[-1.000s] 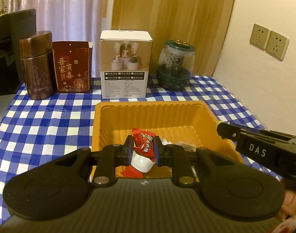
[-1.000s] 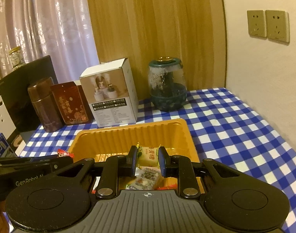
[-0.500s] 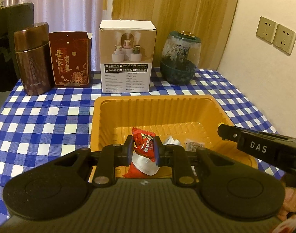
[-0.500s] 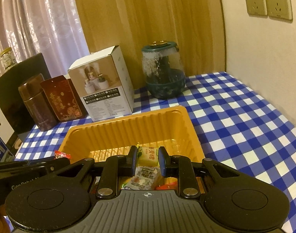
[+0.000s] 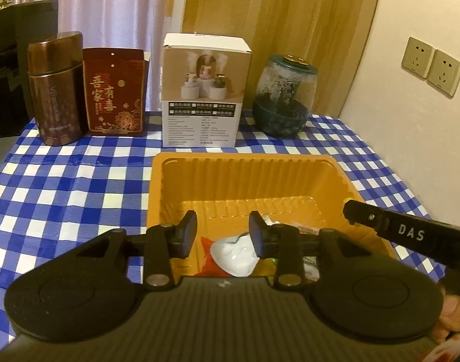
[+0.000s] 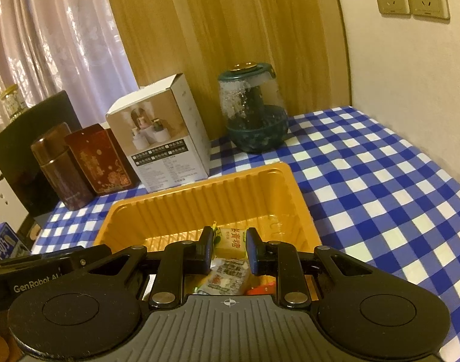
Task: Organize snacks
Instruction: 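Open the right tool to drop the yellow cake into the tray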
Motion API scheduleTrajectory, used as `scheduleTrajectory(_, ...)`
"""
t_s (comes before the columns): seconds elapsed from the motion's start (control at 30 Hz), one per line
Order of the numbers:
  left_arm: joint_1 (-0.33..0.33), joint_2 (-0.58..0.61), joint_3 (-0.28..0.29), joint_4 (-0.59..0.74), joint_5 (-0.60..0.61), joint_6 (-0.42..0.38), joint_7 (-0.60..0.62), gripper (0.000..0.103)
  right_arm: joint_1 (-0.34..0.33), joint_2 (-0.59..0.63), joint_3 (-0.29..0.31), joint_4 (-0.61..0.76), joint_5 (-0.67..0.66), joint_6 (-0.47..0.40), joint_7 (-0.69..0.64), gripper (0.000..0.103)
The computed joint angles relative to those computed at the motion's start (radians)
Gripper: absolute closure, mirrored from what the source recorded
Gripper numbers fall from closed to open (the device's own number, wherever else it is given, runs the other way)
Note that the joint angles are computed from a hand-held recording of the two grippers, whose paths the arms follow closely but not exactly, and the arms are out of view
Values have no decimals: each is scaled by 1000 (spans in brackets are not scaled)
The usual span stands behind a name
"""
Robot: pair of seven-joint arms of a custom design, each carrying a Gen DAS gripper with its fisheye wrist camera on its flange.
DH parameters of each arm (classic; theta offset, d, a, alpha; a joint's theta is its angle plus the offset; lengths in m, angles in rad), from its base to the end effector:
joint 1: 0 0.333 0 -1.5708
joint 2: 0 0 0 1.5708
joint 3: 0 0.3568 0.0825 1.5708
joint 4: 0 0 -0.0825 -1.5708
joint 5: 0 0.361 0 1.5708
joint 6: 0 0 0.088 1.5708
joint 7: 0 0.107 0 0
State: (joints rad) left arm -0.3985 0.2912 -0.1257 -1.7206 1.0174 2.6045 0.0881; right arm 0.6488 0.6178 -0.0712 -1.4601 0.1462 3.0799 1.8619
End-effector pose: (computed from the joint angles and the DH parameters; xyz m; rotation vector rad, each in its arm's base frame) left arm 0.5775 -0.3423 0.5250 -1.8927 1.4978 -0.8831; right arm 0.6396 0.4225 0.4899 -1.6580 1.3817 -0.3511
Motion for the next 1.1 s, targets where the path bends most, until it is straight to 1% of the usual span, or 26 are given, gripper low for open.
scheduleTrajectory(0.2, 1, -3, -3, -5, -16, -21, 18, 69, -65, 3, 106, 5, 30, 14, -81, 79)
scheduleTrajectory(0.37, 1, -3, -6, -3, -24, -39, 30, 69, -107, 10, 179, 18, 84, 8, -139, 79)
scheduleTrajectory(0.47, 2, -3, -8, -4, -32, -44, 37, 69, -146, 17, 240, 20, 124, 21, -182, 79)
scheduleTrajectory(0.5, 2, -4, -7, -6, -33, -44, 36, 69, -157, 20, 257, 20, 136, 31, -198, 74)
scheduleTrajectory(0.53, 2, -5, -7, -7, -33, -45, 36, 69, -162, 21, 267, 18, 149, 43, -208, 59)
scheduleTrajectory(0.57, 2, -5, -8, -7, -33, -47, 37, 69, -164, 22, 272, 14, 163, 61, -211, 50)
scheduleTrajectory(0.6, 2, -6, -8, -8, -33, -47, 36, 69, -163, 22, 272, 8, 179, 79, -207, 37)
scheduleTrajectory(0.67, 3, -6, -8, -8, -33, -47, 37, 69, -167, 19, 275, 5, 202, 88, -202, 37)
scheduleTrajectory(0.77, 3, -6, -9, -8, -37, -48, 41, 69, -136, 11, 224, 0, 213, 93, -179, 37)
scheduleTrajectory(0.97, 1, -6, -11, -6, -40, -51, 50, 69, -100, 2, 159, -13, 208, 93, -140, 37)
scheduleTrajectory(1.1, -2, 0, -13, 1, -41, -52, 60, 69, -99, -4, 150, -28, 202, 109, -128, 37)
